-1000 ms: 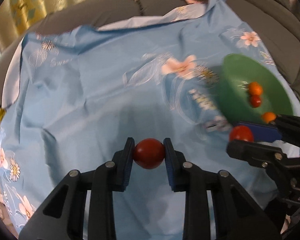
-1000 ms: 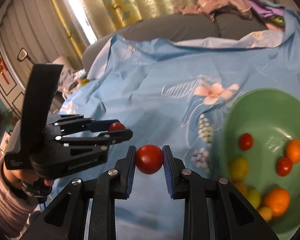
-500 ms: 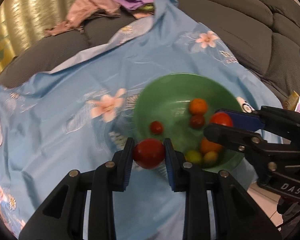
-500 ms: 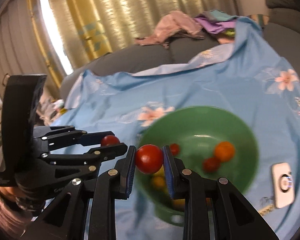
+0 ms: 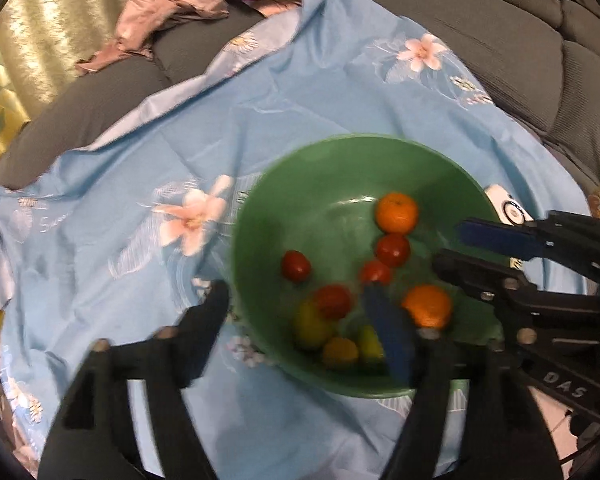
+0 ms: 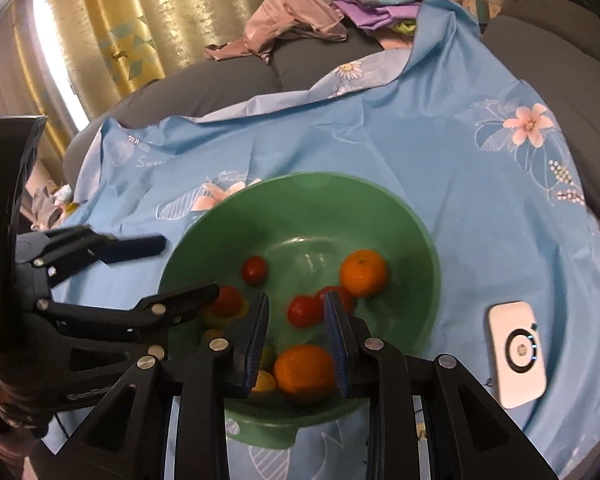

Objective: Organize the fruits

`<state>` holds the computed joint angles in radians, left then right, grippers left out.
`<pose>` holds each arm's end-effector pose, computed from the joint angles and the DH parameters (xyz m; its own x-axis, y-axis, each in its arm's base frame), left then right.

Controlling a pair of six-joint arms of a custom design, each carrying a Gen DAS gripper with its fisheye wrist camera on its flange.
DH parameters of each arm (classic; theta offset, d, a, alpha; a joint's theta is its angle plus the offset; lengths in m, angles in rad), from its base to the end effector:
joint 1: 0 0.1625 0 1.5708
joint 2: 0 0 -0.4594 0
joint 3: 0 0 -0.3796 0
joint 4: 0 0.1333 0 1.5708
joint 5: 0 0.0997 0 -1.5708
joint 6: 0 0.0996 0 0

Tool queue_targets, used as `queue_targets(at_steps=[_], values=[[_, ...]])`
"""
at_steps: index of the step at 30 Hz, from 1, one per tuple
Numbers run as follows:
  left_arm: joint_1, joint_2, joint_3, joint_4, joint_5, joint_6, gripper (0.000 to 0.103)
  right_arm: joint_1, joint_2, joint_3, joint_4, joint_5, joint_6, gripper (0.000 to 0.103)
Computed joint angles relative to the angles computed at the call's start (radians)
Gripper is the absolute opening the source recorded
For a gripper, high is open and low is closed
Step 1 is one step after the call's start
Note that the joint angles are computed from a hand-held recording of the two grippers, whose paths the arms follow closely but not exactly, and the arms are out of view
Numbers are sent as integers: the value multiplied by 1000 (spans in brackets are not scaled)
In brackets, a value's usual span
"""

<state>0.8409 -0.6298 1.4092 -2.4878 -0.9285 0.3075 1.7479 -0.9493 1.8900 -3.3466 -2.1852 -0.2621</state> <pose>-0.3569 -0.6883 0.1010 -0.4210 0.6739 -0.6071 0.8267 0.5605 0.0489 0.1836 -0.5954 0.2486 -0.8190 0.0961 0.5658 -0.3421 0.7097 -0.6158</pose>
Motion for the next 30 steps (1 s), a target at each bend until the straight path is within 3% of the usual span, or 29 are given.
queue_targets(at_steps=[5,11,15,19,30], values=[[-18,-32,7,0,27,-50,103,42,-25,4,18,-69,-3,39],[-50,-80,25,-8,26,-96,102,92,-68,2,83,-113,-6,43],[-54,-99,6,48,-31,-141,102,117,-96,14,100,-113,-9,43],[-74,-100,-7,80,10,-151,102,135,-109,9,114,-121,-11,43],[-98,-106,-12,91,37,-133,102,145,-126,7,114,-128,-11,43]])
